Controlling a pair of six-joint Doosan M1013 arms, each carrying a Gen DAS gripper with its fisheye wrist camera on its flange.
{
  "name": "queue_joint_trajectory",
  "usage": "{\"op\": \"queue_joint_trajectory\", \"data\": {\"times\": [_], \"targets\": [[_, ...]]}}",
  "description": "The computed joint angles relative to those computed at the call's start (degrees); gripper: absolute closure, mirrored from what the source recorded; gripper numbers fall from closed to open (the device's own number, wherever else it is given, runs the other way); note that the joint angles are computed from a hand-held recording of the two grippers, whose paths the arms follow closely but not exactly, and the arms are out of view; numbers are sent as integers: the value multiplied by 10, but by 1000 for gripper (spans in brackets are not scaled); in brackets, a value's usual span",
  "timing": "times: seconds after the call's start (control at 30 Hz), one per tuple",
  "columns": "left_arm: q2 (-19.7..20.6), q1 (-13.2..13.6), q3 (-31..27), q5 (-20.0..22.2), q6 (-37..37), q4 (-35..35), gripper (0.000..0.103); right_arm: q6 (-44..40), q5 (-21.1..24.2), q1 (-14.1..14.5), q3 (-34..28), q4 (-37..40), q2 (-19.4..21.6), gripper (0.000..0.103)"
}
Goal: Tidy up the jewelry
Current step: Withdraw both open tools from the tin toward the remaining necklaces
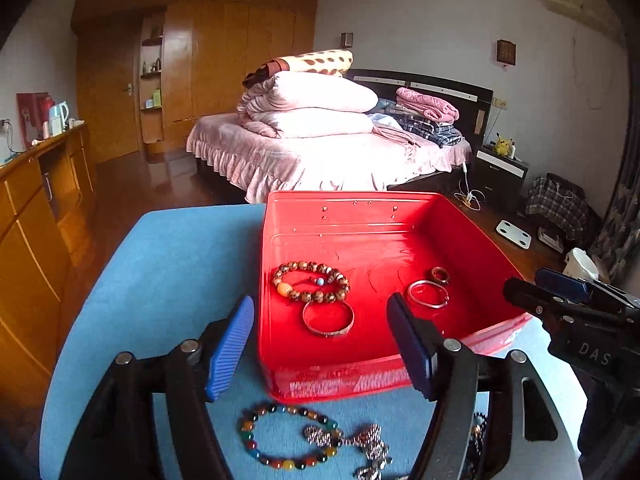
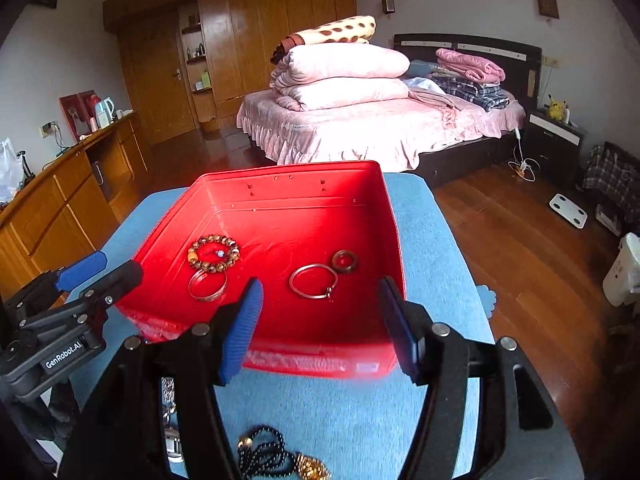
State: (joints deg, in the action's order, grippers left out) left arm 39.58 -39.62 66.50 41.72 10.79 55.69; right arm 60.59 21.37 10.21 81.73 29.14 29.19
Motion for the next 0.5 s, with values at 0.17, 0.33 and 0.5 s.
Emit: {"op": "queue_joint_trajectory", "data": {"times": [0.17, 0.33, 0.5], "targets": [[-18, -12, 35, 4, 2, -11, 30, -39, -10, -1, 50, 31, -28, 41], [-33, -21, 63, 7, 20, -44, 29, -59, 3, -3, 82, 51, -44, 41], [-47, -25, 92, -3, 22, -76, 29, -72, 6, -3, 111, 62, -61, 41]]}}
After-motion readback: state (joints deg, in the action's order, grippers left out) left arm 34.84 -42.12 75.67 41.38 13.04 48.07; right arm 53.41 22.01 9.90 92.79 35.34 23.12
